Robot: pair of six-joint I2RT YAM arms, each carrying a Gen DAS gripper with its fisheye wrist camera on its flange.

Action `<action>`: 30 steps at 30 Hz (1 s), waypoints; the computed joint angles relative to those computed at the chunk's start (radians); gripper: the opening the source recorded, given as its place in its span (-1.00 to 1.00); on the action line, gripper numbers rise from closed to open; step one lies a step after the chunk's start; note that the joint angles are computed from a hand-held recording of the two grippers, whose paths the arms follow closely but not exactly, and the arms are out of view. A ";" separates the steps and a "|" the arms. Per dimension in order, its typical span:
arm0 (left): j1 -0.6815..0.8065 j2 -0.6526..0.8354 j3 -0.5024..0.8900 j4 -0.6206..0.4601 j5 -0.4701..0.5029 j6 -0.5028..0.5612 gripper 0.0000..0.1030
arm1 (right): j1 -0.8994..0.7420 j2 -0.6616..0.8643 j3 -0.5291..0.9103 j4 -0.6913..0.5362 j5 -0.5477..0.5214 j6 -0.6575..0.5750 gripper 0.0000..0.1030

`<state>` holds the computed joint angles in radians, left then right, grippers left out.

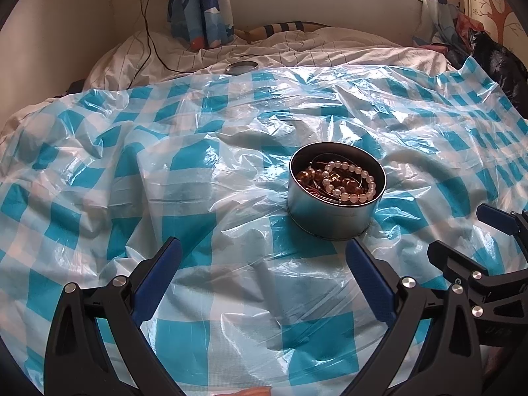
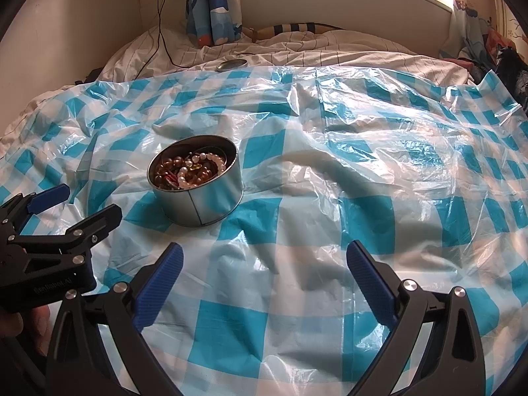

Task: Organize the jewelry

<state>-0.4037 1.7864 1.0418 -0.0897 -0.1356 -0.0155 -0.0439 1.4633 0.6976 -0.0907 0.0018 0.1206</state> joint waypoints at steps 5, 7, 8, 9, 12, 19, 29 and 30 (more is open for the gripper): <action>0.000 0.001 0.001 -0.001 0.001 0.000 0.85 | 0.000 0.003 0.001 0.001 0.001 0.000 0.85; 0.000 0.001 0.001 -0.001 0.001 -0.003 0.85 | 0.000 0.004 -0.001 0.002 0.000 0.000 0.85; 0.000 0.001 0.000 -0.001 0.000 -0.005 0.85 | 0.001 0.005 0.000 0.003 0.000 0.000 0.85; 0.000 0.002 0.001 -0.002 -0.001 -0.006 0.85 | -0.001 0.004 -0.002 0.004 -0.001 -0.002 0.85; -0.001 0.003 0.002 -0.003 -0.002 -0.008 0.85 | 0.002 0.008 -0.004 0.009 0.001 -0.001 0.85; 0.000 0.003 0.002 -0.003 0.000 -0.008 0.85 | 0.002 0.009 -0.005 0.009 0.001 -0.003 0.85; 0.000 0.008 0.004 -0.004 0.002 -0.007 0.85 | 0.006 0.014 -0.007 0.010 0.004 -0.002 0.86; 0.001 0.008 0.006 -0.006 0.000 -0.007 0.85 | 0.006 0.015 -0.006 0.008 0.004 -0.002 0.86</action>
<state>-0.4030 1.7941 1.0477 -0.0956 -0.1354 -0.0222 -0.0375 1.4783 0.6921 -0.0824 0.0058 0.1184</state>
